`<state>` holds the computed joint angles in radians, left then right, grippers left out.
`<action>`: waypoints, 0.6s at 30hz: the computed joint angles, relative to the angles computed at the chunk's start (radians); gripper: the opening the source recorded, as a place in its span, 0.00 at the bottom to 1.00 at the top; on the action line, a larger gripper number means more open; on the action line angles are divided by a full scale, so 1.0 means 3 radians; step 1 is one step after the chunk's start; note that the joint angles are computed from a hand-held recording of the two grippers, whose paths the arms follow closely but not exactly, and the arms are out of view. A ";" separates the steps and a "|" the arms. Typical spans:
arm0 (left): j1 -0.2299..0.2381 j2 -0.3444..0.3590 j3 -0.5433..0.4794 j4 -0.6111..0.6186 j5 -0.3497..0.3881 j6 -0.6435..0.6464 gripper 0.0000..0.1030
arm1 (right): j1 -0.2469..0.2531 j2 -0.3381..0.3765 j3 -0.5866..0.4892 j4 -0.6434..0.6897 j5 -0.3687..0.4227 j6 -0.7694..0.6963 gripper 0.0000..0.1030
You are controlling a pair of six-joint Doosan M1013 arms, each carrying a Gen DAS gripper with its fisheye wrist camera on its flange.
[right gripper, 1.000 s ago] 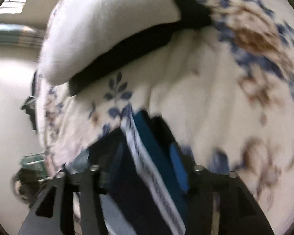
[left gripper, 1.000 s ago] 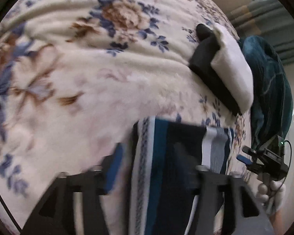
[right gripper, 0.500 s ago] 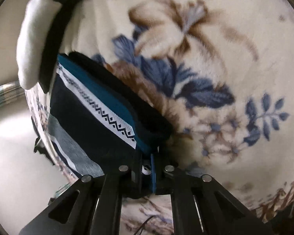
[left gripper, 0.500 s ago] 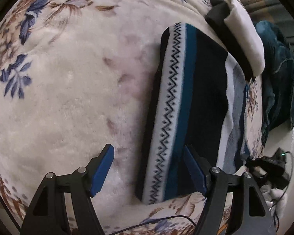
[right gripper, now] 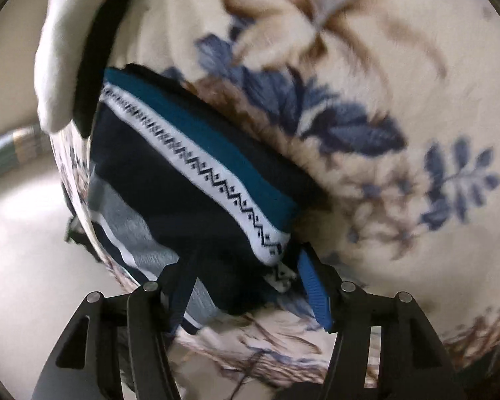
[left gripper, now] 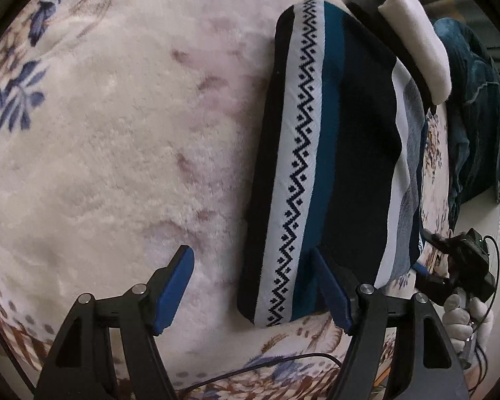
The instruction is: Fold small clothes
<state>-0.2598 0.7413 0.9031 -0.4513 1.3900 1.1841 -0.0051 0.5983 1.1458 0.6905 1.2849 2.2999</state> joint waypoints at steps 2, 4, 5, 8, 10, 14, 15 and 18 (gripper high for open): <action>-0.0013 -0.0023 0.0045 0.0040 -0.0070 0.0022 0.68 | 0.0035 -0.0054 0.0093 -0.0110 -0.0228 0.0052 0.08; -0.0042 -0.0086 0.0141 0.0104 -0.0294 0.0110 0.52 | 0.0078 -0.0087 0.0063 -0.0340 -0.0225 0.0094 0.06; -0.0055 -0.0108 0.0179 0.0113 -0.0391 0.0171 0.10 | 0.0104 -0.0114 0.0035 -0.0483 -0.0199 0.0129 0.06; -0.0062 -0.0071 0.0131 0.0071 -0.0393 0.0228 0.09 | 0.0142 -0.0189 -0.0003 -0.0714 -0.0121 0.0291 0.06; -0.0045 -0.0058 0.0116 0.0013 -0.0391 0.0180 0.10 | 0.0164 -0.0185 -0.0037 -0.0758 -0.0053 0.0386 0.06; 0.0010 0.0006 -0.0003 -0.0030 -0.0175 0.0005 0.36 | 0.0131 -0.0064 -0.0087 -0.0611 0.0152 0.0249 0.11; 0.0031 0.0019 -0.0049 -0.0047 -0.0152 -0.0021 0.43 | 0.0119 0.0003 -0.0173 -0.0606 0.0285 0.0259 0.24; 0.0082 0.0028 -0.0159 -0.0051 -0.0289 0.0010 0.54 | 0.0125 0.0056 -0.0371 -0.0942 0.0430 0.0283 0.43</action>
